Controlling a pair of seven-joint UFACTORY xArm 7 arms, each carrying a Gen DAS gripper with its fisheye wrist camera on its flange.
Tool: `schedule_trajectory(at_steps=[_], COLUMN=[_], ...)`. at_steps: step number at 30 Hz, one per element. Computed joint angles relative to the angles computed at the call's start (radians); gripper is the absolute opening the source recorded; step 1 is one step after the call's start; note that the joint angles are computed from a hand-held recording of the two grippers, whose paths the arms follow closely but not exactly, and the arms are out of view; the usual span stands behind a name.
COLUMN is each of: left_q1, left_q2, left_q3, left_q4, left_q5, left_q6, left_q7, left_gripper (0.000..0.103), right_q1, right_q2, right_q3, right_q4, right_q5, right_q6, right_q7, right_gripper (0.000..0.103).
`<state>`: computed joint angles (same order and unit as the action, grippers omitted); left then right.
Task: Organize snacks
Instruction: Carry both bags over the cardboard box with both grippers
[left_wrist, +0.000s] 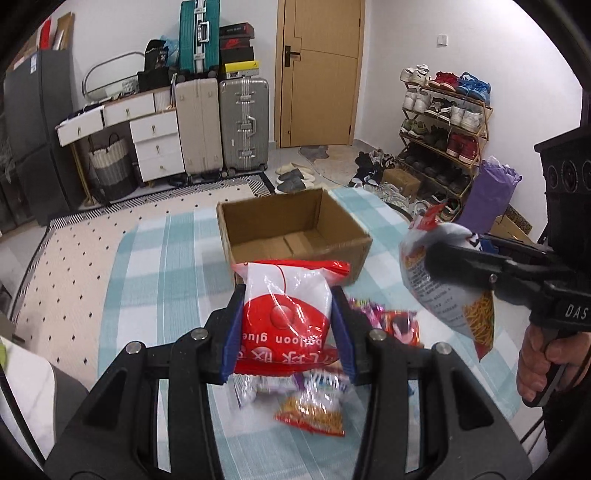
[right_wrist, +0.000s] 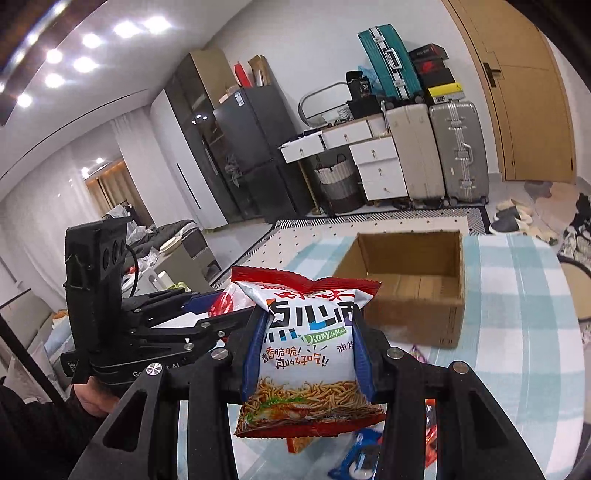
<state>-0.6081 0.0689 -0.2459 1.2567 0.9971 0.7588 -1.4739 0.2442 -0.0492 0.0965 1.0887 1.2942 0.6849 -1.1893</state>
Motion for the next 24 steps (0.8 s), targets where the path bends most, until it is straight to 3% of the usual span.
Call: schedule_trajectory(at_steps=[12,20,24], left_q1=[0.014,0.021,0.047], left_q2=[0.177,0.339,0.474], left_q3=[0.093,0.178,0.192], left_q4=[0.327,0.580,0.755], left_q5=[-0.180,-0.310,-0.441], left_q6=[0.002,0.020,0.049], left_q7=[0.291,0.451,0.587], left_gripper=[0.040,0.040,0.040], right_q1=[-0.051,-0.082,-0.081], right_q2=[0.232,0.472,0.594], right_q3=[0.047,0.108,0.121], right_q4=[0.362,0.674,0.816], right_q5=[-0.136,-0.303,-0.411], right_q6=[0.032,0.016,0.018], right_q7=[0.161,0.346,0.438], right_gripper=[0.042,0.042,0.042])
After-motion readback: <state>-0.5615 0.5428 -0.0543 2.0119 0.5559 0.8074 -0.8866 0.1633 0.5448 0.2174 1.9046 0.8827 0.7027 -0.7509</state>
